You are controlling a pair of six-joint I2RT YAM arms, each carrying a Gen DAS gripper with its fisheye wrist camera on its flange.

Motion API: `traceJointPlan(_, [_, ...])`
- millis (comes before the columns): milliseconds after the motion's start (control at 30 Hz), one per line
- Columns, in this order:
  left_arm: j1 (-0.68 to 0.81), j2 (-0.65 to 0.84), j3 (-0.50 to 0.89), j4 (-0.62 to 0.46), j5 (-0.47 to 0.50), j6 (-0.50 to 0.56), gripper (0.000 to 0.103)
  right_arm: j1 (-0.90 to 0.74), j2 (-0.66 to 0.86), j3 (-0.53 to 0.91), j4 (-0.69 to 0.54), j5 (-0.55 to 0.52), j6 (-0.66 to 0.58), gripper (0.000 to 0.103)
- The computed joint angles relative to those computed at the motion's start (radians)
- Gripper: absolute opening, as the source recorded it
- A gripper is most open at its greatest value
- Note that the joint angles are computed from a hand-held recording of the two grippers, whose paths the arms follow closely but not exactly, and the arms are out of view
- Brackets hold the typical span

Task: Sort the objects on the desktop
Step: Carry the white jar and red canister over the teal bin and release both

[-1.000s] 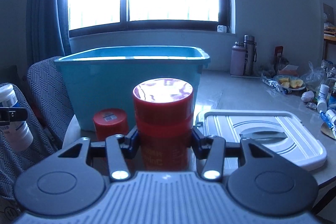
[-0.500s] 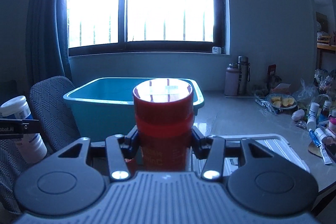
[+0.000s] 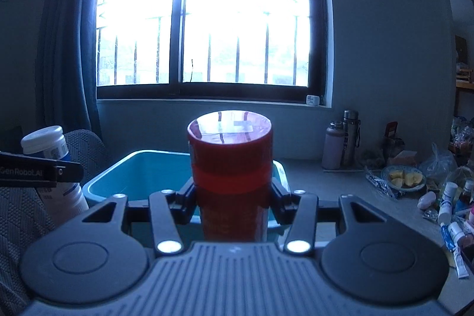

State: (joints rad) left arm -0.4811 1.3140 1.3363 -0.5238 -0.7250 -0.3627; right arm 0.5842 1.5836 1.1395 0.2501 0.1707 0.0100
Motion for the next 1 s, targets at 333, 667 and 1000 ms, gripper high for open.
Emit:
traceJointPlan(333, [0.174,0.320,0.344,-0.006,0.126,0.062,0.048,-0.059,0.331,0.444,-0.130,-0.096,0.005,0.049])
traceJointPlan(667, [0.297,0.582,0.588,-0.078,0.221,0.079,0.048,-0.072,0.591,0.815,-0.332,-0.141,0.004,0.049])
traceJointPlan(1000, [0.326,0.632,0.586,-0.096,0.312,0.039,0.054,-0.069,0.638,0.875,-0.461,-0.141,0.020,0.057])
